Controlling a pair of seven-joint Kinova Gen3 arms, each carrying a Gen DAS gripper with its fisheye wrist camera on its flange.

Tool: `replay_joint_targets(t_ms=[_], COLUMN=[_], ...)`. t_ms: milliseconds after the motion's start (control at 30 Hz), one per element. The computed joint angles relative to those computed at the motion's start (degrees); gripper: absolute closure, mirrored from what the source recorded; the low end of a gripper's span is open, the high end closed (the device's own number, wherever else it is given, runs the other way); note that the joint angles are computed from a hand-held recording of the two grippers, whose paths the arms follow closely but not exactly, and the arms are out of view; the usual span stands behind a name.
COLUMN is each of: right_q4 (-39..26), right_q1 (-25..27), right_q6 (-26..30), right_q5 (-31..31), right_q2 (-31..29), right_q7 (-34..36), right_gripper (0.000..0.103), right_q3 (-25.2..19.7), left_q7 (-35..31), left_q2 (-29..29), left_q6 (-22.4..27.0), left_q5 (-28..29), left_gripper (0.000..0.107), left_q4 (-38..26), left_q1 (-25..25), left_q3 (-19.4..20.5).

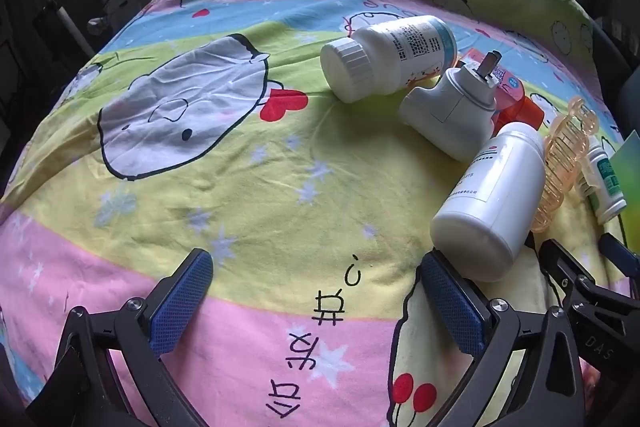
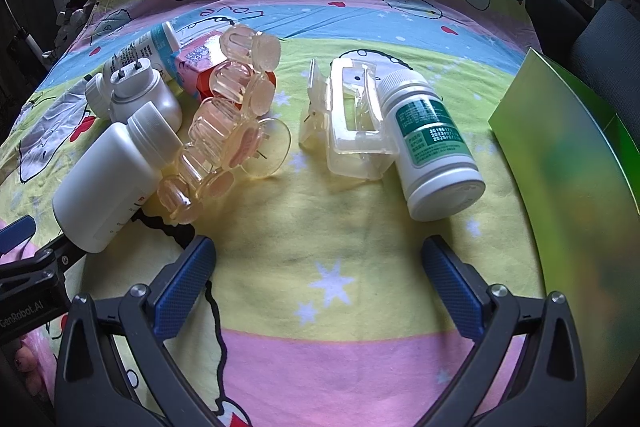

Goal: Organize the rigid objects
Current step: 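Move the right gripper over the plain white pill bottle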

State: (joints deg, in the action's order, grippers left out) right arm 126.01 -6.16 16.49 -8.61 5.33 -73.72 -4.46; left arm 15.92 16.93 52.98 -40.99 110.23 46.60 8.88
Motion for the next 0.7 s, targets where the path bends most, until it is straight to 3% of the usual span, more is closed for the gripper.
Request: replay_joint_targets(t_ms=[133, 200, 333, 433, 533, 633, 700], right_q4=[-3.2, -5.3, -9.0, -10.0, -11.8, -13.5, -15.9], right_q1=[10.5, 15.8, 26.4, 32.3, 31.9, 26.7, 21.8], right_q6=[4.9, 9.5, 18.9, 24.4, 31.4, 38.4, 42.1], right_q5=[-9.3, -14.0, -23.3, -30.3, -37.3, -41.4, -40.8], right_q2=[1.1, 1.1, 1.3, 0.1, 2.1, 4.6, 6.7], right_q7=[8.0, 9.4, 15.4, 22.0, 26.7, 27.3, 24.4], right_gripper=[0.001, 0.003, 0.008, 0.015, 0.029, 0.038, 0.041], right_q3=[-7.5, -10.9, -16.4, -18.9, -16.7, -11.1, -7.4], left_q7=[1.9, 3.8, 4.6, 6.1, 8.0, 8.3, 7.6], left_q2=[-2.5, -6.1, -8.3, -6.9, -9.5, -11.2, -11.8], left_q6=[-1.8, -1.2, -0.4, -0.8, -6.5, -13.5, -18.2], left_q5=[0.4, 1.7, 0.5, -5.2, -10.5, -12.5, -12.8], left_gripper=[0.004, 0.004, 0.005, 0.009, 0.013, 0.023, 0.037], left_q4=[1.9, 4.6, 3.9, 2.8, 5.9, 8.1, 9.4], left_q1=[-0.5, 0.0, -0.8, 2.5, 1.5, -6.3, -11.6], left_q3=[0.4, 1.4, 3.7, 0.2, 0.5, 6.4, 9.9])
